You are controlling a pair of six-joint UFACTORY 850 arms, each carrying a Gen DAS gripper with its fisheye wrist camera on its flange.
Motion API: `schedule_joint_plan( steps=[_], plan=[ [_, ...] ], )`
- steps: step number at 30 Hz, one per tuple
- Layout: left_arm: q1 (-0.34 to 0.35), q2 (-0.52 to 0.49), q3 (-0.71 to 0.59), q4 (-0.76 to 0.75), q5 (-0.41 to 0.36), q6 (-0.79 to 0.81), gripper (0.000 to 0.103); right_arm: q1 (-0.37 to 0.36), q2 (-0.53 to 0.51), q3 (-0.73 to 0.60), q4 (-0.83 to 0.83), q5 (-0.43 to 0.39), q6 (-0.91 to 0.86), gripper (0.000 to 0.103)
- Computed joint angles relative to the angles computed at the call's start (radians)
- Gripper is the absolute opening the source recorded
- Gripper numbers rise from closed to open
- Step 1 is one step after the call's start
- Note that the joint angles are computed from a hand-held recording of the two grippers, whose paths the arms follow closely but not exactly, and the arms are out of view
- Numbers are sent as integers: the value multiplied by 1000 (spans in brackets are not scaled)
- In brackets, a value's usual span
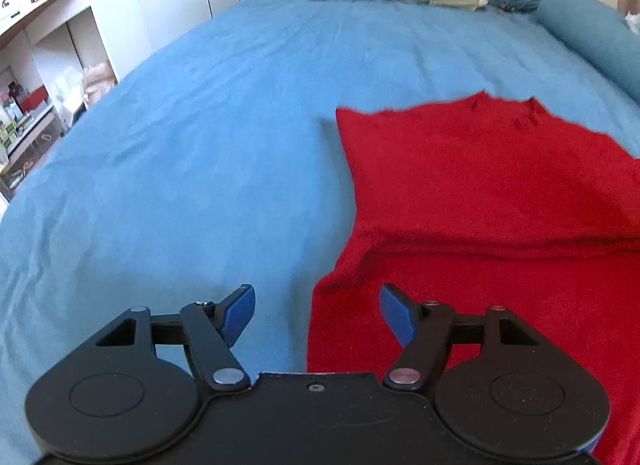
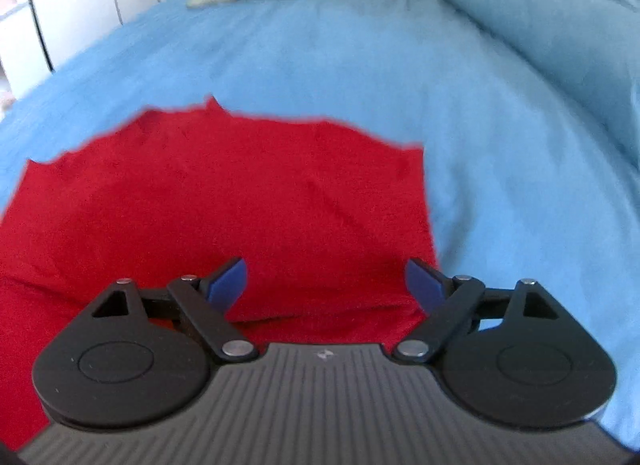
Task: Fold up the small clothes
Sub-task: 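Open the left gripper and withdraw both tools from the folded sweater, then grasp the sweater hem with both grippers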
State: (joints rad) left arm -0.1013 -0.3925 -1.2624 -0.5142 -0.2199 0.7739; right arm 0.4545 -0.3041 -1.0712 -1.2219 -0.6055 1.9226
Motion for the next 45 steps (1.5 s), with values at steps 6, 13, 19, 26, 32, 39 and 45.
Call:
schedule_joint_plan(
  steps=[6, 13, 19, 26, 32, 39, 45],
  plan=[
    [39, 124, 57, -236, -50, 261, 74, 65, 194, 63, 27, -58, -83, 103],
    [99, 308, 163, -295, -140, 401, 76, 219, 407, 118, 224, -245, -175, 103],
    [173, 425, 295, -365, -203, 534, 81, 435, 504, 202, 233, -440, -2, 103],
    [249, 530, 480, -605, -226, 812, 85, 649, 491, 283, 239, -535, 210, 103],
    [324, 590, 589, -659, -318, 878, 85, 781, 444, 293, 289, -580, 378, 103],
    [365, 586, 632, -621, -341, 789, 85, 839, 364, 256, 381, -577, 458, 102],
    [399, 584, 666, -705, -340, 829, 78, 844, 295, 252, 390, -559, 558, 99]
  ],
)
